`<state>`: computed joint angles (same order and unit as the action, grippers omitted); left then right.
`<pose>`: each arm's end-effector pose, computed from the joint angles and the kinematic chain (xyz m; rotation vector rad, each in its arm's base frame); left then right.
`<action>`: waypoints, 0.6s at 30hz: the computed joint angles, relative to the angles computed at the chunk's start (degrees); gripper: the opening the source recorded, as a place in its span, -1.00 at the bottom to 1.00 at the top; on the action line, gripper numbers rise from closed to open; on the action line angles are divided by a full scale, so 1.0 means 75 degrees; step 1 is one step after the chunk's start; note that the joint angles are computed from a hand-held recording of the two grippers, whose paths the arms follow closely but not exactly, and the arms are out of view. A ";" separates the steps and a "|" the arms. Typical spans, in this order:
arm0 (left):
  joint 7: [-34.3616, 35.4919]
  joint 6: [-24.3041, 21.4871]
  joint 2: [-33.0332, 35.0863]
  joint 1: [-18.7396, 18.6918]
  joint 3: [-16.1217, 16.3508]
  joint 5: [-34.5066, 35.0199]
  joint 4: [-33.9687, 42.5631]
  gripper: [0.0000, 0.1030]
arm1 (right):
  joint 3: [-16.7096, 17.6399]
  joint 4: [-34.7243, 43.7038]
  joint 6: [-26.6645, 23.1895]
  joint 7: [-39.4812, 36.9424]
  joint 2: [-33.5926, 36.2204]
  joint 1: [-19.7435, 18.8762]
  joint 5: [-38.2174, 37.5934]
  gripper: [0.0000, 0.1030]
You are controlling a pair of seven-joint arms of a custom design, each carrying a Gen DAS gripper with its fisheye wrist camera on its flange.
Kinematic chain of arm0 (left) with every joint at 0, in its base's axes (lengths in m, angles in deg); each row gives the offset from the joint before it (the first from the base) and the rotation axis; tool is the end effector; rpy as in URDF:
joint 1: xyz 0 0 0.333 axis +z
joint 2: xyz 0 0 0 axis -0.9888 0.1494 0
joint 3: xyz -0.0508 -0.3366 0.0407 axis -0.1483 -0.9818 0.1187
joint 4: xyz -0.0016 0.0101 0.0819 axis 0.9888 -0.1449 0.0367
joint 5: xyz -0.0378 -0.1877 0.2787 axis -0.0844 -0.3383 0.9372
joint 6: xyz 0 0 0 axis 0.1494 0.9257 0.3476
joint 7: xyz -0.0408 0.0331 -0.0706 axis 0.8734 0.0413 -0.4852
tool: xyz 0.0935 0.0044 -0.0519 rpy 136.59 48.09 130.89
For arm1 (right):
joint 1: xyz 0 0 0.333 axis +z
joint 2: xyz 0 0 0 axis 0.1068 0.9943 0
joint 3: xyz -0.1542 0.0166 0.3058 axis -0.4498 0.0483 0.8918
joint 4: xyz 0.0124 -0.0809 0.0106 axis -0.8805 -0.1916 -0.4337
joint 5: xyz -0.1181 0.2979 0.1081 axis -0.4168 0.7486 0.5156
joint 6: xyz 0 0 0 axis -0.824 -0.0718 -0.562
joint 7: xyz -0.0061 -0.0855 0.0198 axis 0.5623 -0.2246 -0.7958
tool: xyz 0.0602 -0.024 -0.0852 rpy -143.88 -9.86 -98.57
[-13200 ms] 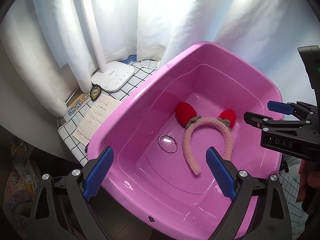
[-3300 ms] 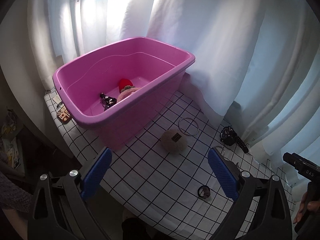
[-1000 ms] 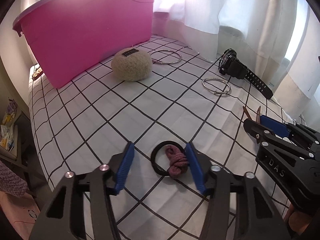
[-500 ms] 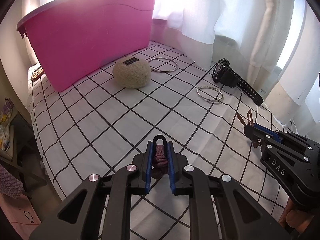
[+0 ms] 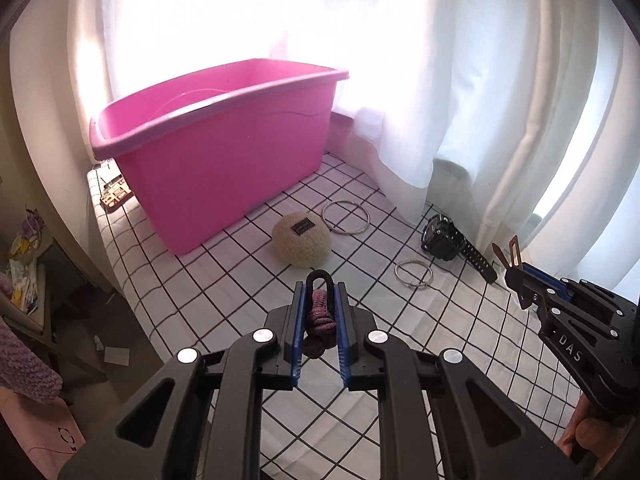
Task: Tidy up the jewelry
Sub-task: 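Carry hair tie and hairpins into the pink tub and open both tools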
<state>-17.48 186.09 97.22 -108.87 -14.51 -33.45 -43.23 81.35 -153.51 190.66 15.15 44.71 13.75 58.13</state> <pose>0.4797 -0.3563 0.4722 -2.1163 1.2864 -0.5805 0.6105 0.1331 0.4606 -2.2425 0.9213 -0.3624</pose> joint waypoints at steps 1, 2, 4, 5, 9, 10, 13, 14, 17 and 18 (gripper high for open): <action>0.0033 -0.0056 -0.0151 0.0026 0.0018 -0.0016 -0.0032 -0.73 | 0.0029 0.0067 -0.0063 0.0006 -0.0061 0.0012 -0.0004 -0.77; 0.0072 -0.0142 -0.0289 0.0059 0.0027 -0.0013 -0.0053 -0.73 | 0.0049 0.0143 -0.0120 0.0025 -0.0116 0.0038 -0.0008 -0.77; 0.0216 -0.0251 -0.0552 0.0181 0.0032 0.0020 -0.0096 -0.73 | 0.0078 0.0364 -0.0240 0.0137 -0.0173 0.0128 -0.0017 -0.77; 0.0284 -0.0310 -0.0681 0.0250 0.0032 0.0072 -0.0117 -0.73 | 0.0099 0.0479 -0.0283 0.0201 -0.0191 0.0180 0.0001 -0.77; 0.0598 -0.0333 -0.1166 0.0660 0.0051 0.0296 -0.0245 -0.73 | 0.0187 0.1001 -0.0319 0.0622 -0.0149 0.0496 -0.0010 -0.77; 0.0671 -0.0240 -0.1279 0.0797 0.0072 0.0358 -0.0307 -0.73 | 0.0225 0.1141 -0.0304 0.0733 -0.0121 0.0586 -0.0018 -0.77; 0.1040 0.0175 -0.1540 0.1268 0.0170 0.0422 -0.0453 -0.73 | 0.0265 0.1688 -0.0088 0.1311 0.0128 0.1009 -0.0395 -0.77; 0.1246 0.0405 -0.1597 0.1451 0.0223 0.0334 -0.0482 -0.73 | 0.0290 0.1947 -0.0111 0.1569 0.0250 0.1122 -0.0529 -0.77; 0.1722 0.0973 -0.1712 0.1951 0.0381 0.0325 -0.0549 -0.73 | 0.0283 0.2802 -0.0114 0.2350 0.0753 0.1534 -0.1182 -0.77; 0.1861 0.1138 -0.1712 0.2106 0.0433 0.0321 -0.0542 -0.72 | 0.0259 0.3137 -0.0116 0.2633 0.0956 0.1683 -0.1456 -0.77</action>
